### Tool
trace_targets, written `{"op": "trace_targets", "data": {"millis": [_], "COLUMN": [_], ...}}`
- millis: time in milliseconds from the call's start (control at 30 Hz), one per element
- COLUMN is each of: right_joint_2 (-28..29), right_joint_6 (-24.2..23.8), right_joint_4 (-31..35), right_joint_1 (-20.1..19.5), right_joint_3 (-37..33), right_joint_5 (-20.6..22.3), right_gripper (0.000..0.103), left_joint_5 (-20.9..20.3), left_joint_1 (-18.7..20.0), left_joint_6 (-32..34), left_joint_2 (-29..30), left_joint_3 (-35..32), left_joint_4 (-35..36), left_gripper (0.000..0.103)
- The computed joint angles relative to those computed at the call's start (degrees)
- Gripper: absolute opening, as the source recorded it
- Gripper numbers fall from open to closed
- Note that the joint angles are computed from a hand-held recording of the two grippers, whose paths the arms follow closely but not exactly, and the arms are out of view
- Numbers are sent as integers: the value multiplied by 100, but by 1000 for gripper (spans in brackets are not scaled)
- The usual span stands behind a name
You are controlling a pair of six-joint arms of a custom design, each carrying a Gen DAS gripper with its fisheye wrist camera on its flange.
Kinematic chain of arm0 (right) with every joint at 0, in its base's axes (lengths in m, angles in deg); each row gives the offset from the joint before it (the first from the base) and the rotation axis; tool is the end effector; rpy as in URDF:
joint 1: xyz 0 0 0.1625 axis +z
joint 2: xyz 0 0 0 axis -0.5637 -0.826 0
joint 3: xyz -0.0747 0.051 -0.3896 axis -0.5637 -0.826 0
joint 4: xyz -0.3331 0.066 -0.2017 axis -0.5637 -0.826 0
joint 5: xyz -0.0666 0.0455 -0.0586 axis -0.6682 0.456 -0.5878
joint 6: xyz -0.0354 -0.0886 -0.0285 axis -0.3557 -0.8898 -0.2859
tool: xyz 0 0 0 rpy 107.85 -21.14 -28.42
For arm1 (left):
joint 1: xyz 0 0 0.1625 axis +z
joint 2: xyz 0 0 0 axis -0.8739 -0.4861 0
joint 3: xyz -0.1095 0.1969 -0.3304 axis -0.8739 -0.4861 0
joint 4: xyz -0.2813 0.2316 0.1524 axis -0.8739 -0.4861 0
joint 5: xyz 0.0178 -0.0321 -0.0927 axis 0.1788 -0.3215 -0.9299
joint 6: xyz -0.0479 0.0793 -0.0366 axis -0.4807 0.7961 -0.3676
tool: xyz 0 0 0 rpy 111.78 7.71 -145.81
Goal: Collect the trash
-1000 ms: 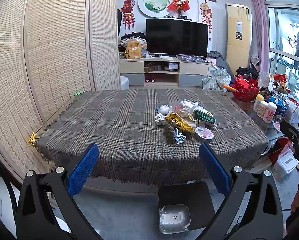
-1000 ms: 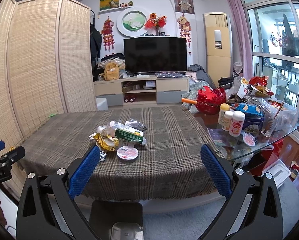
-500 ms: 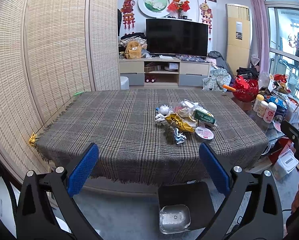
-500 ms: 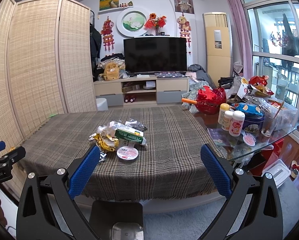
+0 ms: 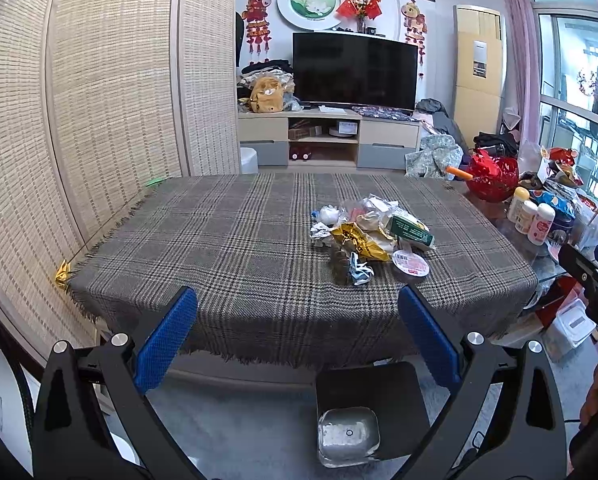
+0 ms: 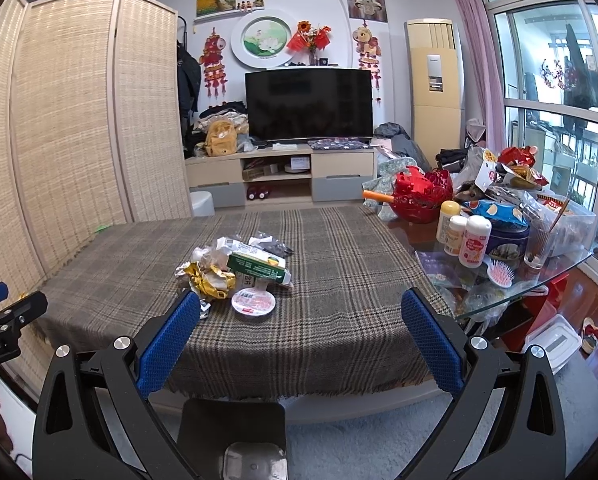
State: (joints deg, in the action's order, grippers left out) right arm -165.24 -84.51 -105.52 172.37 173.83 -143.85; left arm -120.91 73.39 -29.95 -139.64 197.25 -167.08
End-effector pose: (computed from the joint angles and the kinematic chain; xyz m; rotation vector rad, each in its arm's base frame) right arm 0.2942 -0.2143 0.3905 0.1697 -1.9271 1.4179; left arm -0.3928 -0.3091 0.2978 0.8048 2.2304 -1.0763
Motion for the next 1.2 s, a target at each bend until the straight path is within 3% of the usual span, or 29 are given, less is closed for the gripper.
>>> {"op": "trace_targets", "data": {"millis": [100,233,367,467,733,833,900,1000,1200], "right_joint_2": [-204,-166,-265,4,220,314,357,488,811], "right_joint_6": [440,333,557,294,308,299,408,429,443], "right_joint_4": [566,632,1059,747,923,990,1191,1293,1403], "right_joint_1": [-232,-608,-1075,-1312,-2196,-2474,-2658,-2861,-3087], "right_joint_3": [61,38,-8,-94,-207,-235,-282,-371,-562], "right_joint_5": [315,617,1296,1346,1986,2280,2533,2808,2977], "right_gripper": [101,101,100,100,100,96,86,85,85], "left_joint_5": [-35,24,-308,-528,-911,-1056,-1258,-1618,-2028], "left_joint_1": [122,305,604,833,1463,1655,1794,1932,2052], "left_joint_6": [145,479,901,1106,1921,2209,2327,2449,2658], "left_joint_2": [137,425,699,921,1677,1908,2036,2190,2334], "left_joint_3": [-42,-95,-196,-316,-783,-909,-981,-1080,-1149], "left_joint_4": [-74,-251,-733,-986,-1521,-1629,-1701,-1731,-1785], "left_gripper": [95,95,95,95,95,85,77,68,62]}}
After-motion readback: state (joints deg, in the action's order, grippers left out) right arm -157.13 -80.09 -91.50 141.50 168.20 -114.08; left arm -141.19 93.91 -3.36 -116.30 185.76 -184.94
